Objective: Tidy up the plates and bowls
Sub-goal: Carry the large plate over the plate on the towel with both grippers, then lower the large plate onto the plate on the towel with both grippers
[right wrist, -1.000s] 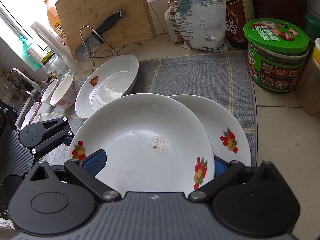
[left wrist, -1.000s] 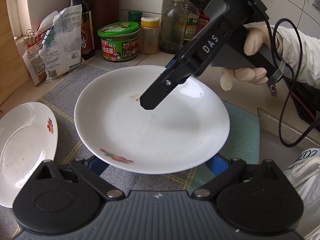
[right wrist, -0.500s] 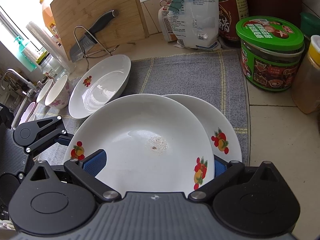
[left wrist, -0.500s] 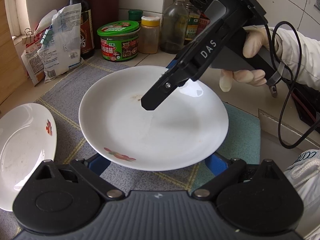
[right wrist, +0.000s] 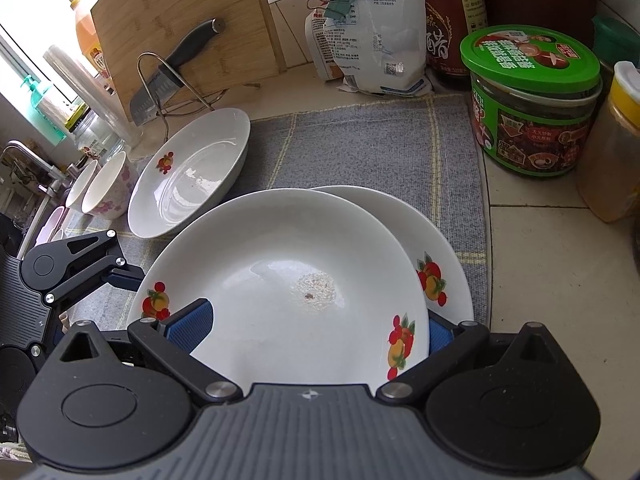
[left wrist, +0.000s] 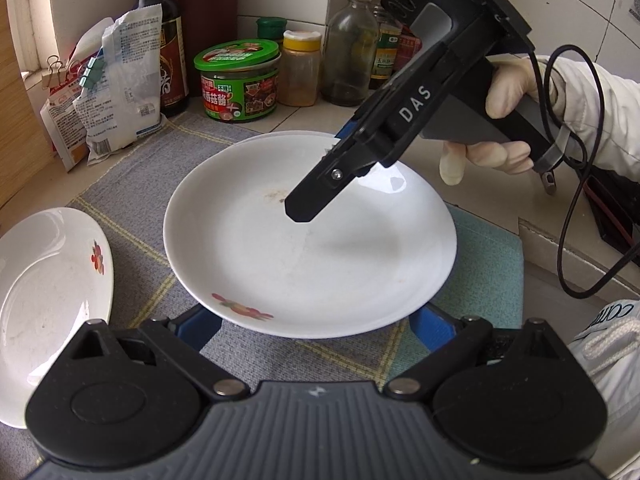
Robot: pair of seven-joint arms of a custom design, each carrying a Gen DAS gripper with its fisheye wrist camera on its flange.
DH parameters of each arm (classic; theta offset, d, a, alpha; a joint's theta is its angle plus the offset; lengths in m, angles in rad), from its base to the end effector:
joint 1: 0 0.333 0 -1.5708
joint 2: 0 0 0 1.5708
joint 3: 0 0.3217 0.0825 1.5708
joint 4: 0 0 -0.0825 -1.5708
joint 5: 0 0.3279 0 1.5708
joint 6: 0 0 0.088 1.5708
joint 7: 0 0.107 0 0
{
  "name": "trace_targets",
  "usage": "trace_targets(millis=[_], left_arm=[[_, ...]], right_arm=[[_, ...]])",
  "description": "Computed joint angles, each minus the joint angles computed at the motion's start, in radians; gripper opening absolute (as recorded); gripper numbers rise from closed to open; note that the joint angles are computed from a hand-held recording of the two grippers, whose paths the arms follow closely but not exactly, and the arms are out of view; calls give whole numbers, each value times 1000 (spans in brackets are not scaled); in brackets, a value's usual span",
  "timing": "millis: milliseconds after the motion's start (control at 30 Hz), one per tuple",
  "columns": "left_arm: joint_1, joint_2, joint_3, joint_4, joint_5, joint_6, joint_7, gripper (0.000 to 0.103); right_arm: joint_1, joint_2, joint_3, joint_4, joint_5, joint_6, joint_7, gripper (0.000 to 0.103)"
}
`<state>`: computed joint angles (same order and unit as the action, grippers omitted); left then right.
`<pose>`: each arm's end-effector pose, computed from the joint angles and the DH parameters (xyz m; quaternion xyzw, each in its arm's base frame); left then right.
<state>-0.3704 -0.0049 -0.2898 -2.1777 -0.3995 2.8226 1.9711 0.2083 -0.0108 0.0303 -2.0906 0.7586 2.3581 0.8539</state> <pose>0.4308 -0.3102 0.5021 -0.3878 0.8589 -0.3202 0.0968 0.5044 0.1321 0.4923 -0.8091 0.4916 0.0431 0.3190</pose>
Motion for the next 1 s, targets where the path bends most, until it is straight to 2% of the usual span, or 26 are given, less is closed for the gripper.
trace_targets(millis=[1000], left_arm=[[8,14,-3,15,31,-10,2,98]], right_arm=[[10,-61,-12,-60,-61,40,57,103]])
